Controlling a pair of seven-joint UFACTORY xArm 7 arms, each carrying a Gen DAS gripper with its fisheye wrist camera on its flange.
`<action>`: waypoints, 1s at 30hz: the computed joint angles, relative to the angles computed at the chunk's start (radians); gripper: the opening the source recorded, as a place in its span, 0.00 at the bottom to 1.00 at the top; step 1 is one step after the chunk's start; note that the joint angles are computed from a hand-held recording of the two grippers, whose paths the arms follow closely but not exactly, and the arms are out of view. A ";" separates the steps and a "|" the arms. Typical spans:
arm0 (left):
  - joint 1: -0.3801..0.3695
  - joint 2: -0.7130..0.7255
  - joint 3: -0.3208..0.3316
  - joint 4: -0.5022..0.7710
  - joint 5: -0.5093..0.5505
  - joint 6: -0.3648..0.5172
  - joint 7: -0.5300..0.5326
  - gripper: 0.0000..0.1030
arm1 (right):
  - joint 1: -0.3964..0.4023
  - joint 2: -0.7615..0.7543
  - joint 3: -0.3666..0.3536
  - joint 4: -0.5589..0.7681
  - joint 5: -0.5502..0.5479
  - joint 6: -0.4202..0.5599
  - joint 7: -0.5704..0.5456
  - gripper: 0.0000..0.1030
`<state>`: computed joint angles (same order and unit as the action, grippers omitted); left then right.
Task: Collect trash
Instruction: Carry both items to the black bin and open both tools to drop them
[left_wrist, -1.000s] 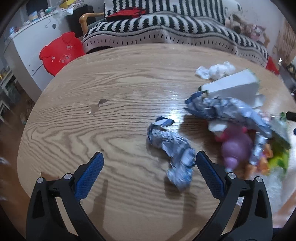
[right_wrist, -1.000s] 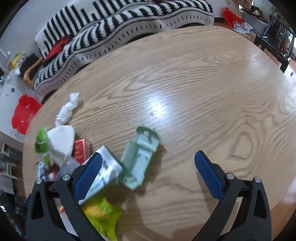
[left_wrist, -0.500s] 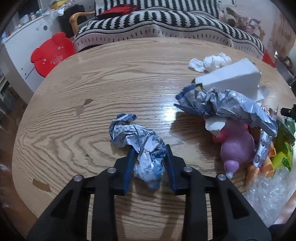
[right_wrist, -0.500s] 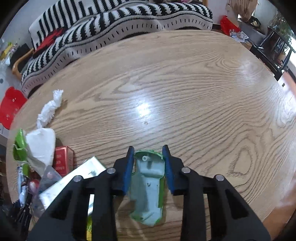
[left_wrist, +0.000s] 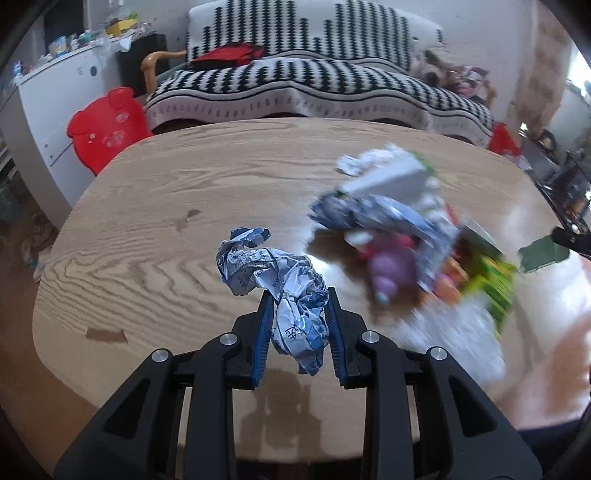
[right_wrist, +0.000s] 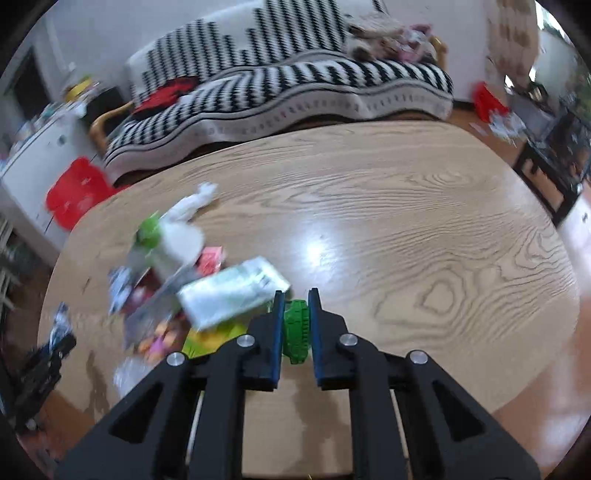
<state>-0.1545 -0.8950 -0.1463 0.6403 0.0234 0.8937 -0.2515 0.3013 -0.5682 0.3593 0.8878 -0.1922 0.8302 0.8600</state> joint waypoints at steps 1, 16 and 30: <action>-0.010 -0.026 -0.008 -0.007 -0.001 0.016 0.001 0.27 | 0.012 -0.023 0.001 -0.015 0.005 -0.008 0.000 0.13; -0.241 -0.407 -0.077 -0.134 -0.146 0.287 0.048 0.27 | 0.247 -0.272 0.101 -0.151 0.225 0.045 -0.003 0.13; -0.354 -0.416 -0.077 -0.274 -0.324 0.347 0.035 0.27 | 0.429 -0.072 0.116 -0.224 0.331 -0.021 0.029 0.13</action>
